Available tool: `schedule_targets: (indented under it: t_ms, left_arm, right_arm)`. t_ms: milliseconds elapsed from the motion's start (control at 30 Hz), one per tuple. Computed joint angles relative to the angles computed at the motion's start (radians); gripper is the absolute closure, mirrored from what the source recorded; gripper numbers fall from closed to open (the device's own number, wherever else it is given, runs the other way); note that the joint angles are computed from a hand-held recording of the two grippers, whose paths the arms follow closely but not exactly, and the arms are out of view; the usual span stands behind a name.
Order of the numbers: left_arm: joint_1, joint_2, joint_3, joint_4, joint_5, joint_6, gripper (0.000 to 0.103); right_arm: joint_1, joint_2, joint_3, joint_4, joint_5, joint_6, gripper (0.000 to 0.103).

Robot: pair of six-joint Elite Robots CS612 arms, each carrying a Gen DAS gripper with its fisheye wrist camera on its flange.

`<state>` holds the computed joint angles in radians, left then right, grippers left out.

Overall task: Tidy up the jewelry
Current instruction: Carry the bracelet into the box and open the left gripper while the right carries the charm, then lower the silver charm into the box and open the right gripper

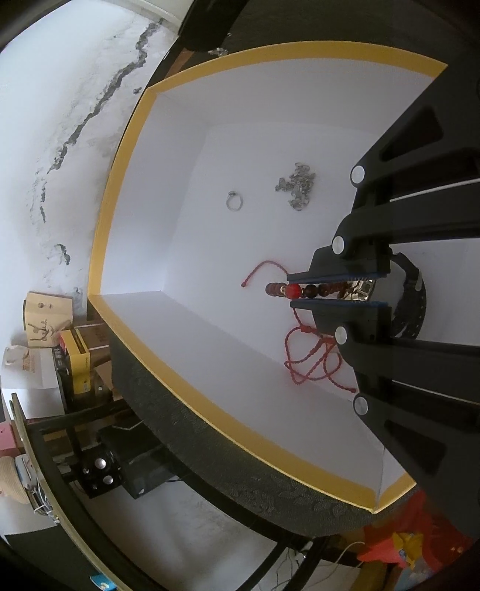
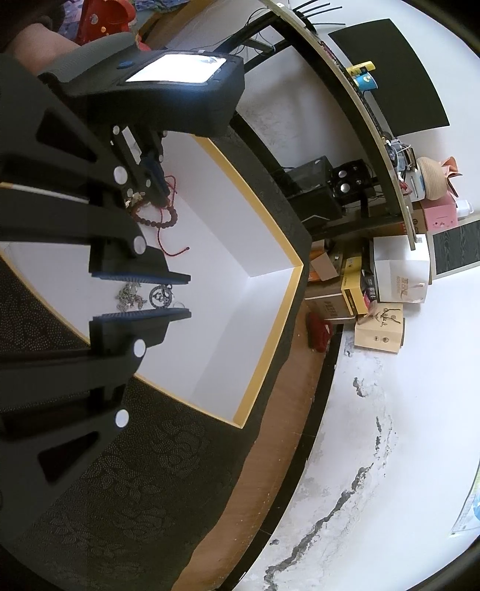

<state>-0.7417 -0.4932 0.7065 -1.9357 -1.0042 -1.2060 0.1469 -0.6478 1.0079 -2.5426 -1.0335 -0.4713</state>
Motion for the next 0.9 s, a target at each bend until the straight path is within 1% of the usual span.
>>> schedule_targets:
  t_ms: [100,133,200,233,267,333,367,400,500,567,667,700,733,800,833,900]
  left_arm:
    - [-0.004,-0.003,0.005,-0.010,0.003,-0.002,0.095]
    - [-0.005,-0.005,0.009,-0.012,0.008,-0.006,0.092]
    - [-0.007,-0.011,0.023,-0.032,0.017,-0.006,0.069]
    - [-0.009,-0.017,0.033,-0.044,0.029,-0.016,0.034]
    - [-0.012,-0.025,0.049,-0.065,0.045,-0.027,0.024]
    - [-0.016,-0.032,0.059,-0.079,0.063,-0.037,0.022]
    - [-0.018,-0.036,0.064,-0.084,0.069,-0.038,0.017]
    - [-0.020,-0.039,0.069,-0.089,0.072,-0.039,0.016]
    - [-0.021,-0.055,0.095,-0.116,0.063,-0.045,0.016]
    - [-0.023,-0.070,0.120,-0.132,0.072,-0.062,0.016]
    - [-0.029,-0.108,0.180,-0.145,0.127,-0.135,0.016]
    - [-0.032,-0.120,0.197,-0.126,0.159,-0.184,0.016]
    - [-0.035,-0.129,0.207,-0.099,0.189,-0.233,0.013]
    - [-0.038,-0.146,0.230,-0.069,0.229,-0.312,0.012]
    - [-0.038,-0.152,0.239,-0.066,0.233,-0.335,0.012]
    - [-0.037,-0.159,0.252,-0.075,0.229,-0.353,0.012]
  right_arm:
    - [0.001,0.002,-0.004,0.004,-0.003,0.001,0.090]
    - [0.001,0.004,-0.007,0.005,-0.004,0.001,0.090]
    - [0.002,0.004,-0.007,0.006,-0.008,0.002,0.090]
    - [0.003,0.005,-0.008,0.007,-0.009,0.003,0.090]
    - [0.003,0.005,-0.010,0.008,-0.010,0.003,0.090]
    - [0.003,0.006,-0.011,0.009,-0.010,0.003,0.090]
    - [0.004,0.006,-0.009,0.007,-0.012,0.004,0.090]
    - [0.005,0.007,-0.012,0.009,-0.014,0.004,0.090]
    - [0.008,0.015,-0.022,0.017,-0.023,0.005,0.090]
    - [0.011,0.023,-0.032,0.022,-0.034,0.007,0.090]
    - [0.018,0.040,-0.059,0.048,-0.056,-0.001,0.090]
    - [0.021,0.046,-0.069,0.059,-0.065,-0.006,0.090]
    - [0.025,0.053,-0.077,0.070,-0.078,-0.013,0.090]
    - [0.029,0.060,-0.082,0.078,-0.094,-0.020,0.090]
    - [0.033,0.065,-0.086,0.084,-0.106,-0.027,0.090]
    - [0.037,0.072,-0.091,0.093,-0.118,-0.036,0.090]
